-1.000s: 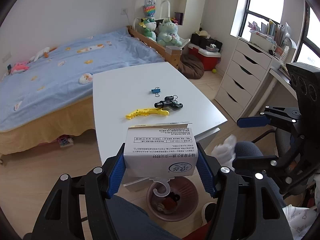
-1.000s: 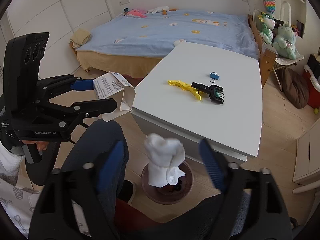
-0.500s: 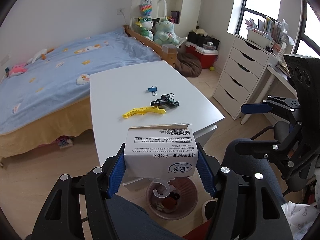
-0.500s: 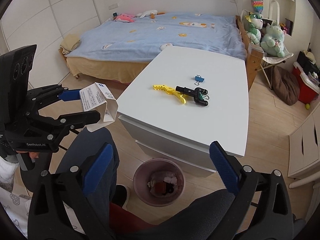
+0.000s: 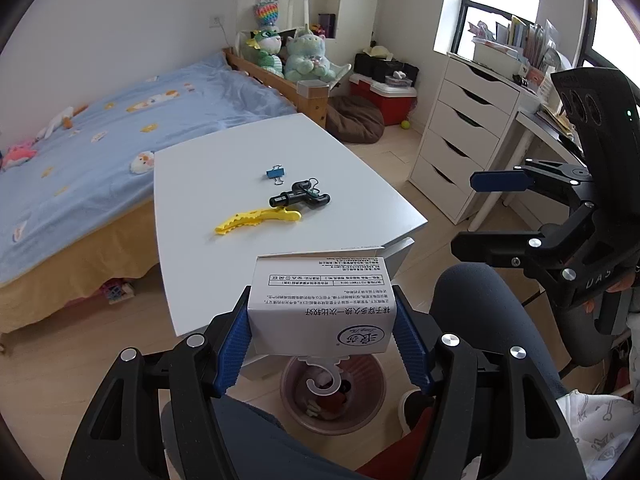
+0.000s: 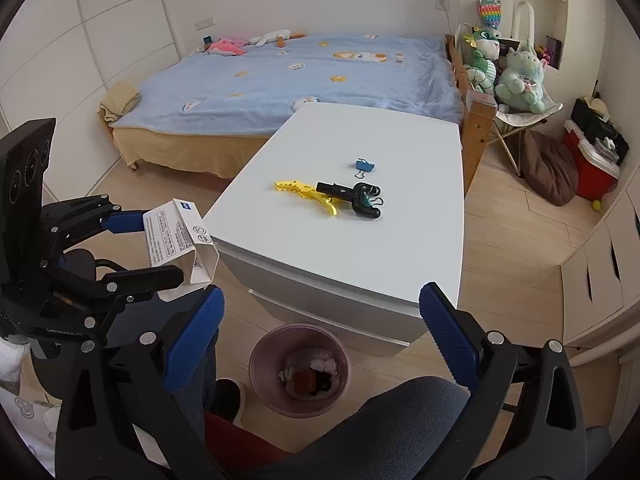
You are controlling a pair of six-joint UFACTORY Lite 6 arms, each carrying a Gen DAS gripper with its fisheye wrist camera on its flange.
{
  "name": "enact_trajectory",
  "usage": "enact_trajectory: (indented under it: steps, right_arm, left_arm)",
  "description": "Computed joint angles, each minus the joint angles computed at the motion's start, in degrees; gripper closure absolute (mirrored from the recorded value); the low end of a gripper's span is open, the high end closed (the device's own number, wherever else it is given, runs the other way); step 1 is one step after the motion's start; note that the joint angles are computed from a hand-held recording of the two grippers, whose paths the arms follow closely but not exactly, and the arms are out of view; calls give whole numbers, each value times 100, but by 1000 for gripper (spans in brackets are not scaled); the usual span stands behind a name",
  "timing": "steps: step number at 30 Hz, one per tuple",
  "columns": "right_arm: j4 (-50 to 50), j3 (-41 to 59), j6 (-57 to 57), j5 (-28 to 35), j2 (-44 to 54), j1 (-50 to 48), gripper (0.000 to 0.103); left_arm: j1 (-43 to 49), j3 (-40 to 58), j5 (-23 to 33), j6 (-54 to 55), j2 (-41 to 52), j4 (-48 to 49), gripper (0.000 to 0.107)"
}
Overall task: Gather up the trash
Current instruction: 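Lower the medicine box into the wastebasket and open the left tool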
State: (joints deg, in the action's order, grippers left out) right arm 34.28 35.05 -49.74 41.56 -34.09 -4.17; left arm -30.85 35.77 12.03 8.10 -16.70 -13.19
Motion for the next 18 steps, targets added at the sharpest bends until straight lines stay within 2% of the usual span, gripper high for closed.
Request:
enact_trajectory:
  steps: [9, 14, 15, 16, 17, 18]
  right_arm:
    - [269, 45, -393, 146, 42, -483, 7]
    - [381, 67, -541, 225, 48, -683, 7]
    - [381, 67, -529, 233, 36, -695, 7]
    - [394, 74, -543, 241, 47, -717, 7]
    - [398, 74, -543, 244, 49, -725, 7]
    - [402, 68, -549, 253, 40, -738, 7]
  left_arm:
    - [-233, 156, 19, -170, 210, 155, 44]
    - [-268, 220, 20, 144, 328, -130, 43]
    - [-266, 239, 6, 267, 378, -250, 30]
    - [-251, 213, -40, 420, 372, -418, 22]
    - [-227, 172, -99, 716, 350, -737, 18]
    - [-215, 188, -96, 771, 384, -817, 18]
